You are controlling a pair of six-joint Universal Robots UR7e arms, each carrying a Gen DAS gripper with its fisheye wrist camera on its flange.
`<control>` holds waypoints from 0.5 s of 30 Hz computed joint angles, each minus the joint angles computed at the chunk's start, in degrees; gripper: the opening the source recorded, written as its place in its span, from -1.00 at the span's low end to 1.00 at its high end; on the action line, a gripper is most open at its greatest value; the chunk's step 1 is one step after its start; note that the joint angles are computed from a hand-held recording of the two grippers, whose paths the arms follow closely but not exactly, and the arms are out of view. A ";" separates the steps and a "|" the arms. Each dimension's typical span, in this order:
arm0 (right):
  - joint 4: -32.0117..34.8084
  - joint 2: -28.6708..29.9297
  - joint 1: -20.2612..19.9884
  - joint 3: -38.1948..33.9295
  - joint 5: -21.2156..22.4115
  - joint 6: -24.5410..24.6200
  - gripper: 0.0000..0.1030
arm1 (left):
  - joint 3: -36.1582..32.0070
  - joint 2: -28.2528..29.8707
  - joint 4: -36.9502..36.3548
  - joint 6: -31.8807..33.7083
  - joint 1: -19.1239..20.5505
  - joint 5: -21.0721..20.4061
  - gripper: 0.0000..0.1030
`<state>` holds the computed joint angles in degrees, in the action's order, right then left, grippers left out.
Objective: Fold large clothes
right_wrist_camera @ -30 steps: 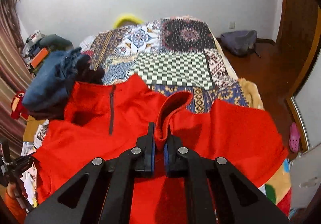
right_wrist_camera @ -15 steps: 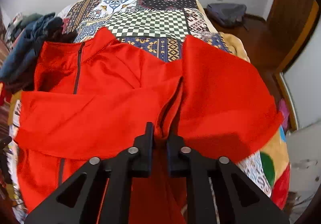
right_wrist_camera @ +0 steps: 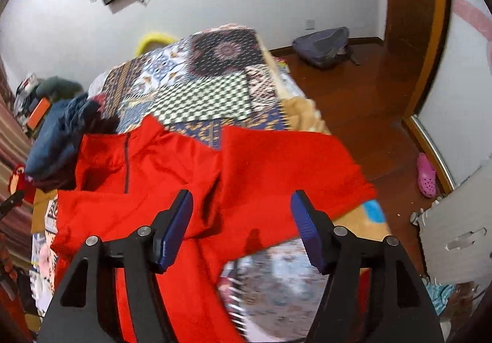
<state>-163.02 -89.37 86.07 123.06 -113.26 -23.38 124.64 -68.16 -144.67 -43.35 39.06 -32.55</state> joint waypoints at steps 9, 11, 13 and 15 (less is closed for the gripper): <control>4.69 -1.26 -8.75 -2.14 2.42 3.79 0.23 | -11.63 19.36 -11.58 11.71 1.39 -8.35 0.32; 7.28 -0.95 -11.23 -2.95 4.06 5.82 0.23 | -13.95 23.11 -12.78 12.64 2.15 -10.70 0.32; 9.56 -0.15 -13.65 -3.97 6.16 7.82 0.23 | -15.85 25.88 -13.41 12.73 2.77 -12.72 0.32; 10.68 0.41 -14.90 -4.67 7.45 9.30 0.23 | -17.61 28.56 -14.13 12.60 3.90 -15.15 0.32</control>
<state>-152.34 -88.96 71.17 118.39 -105.81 -14.07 107.03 -39.60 -158.80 -30.74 42.96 -47.70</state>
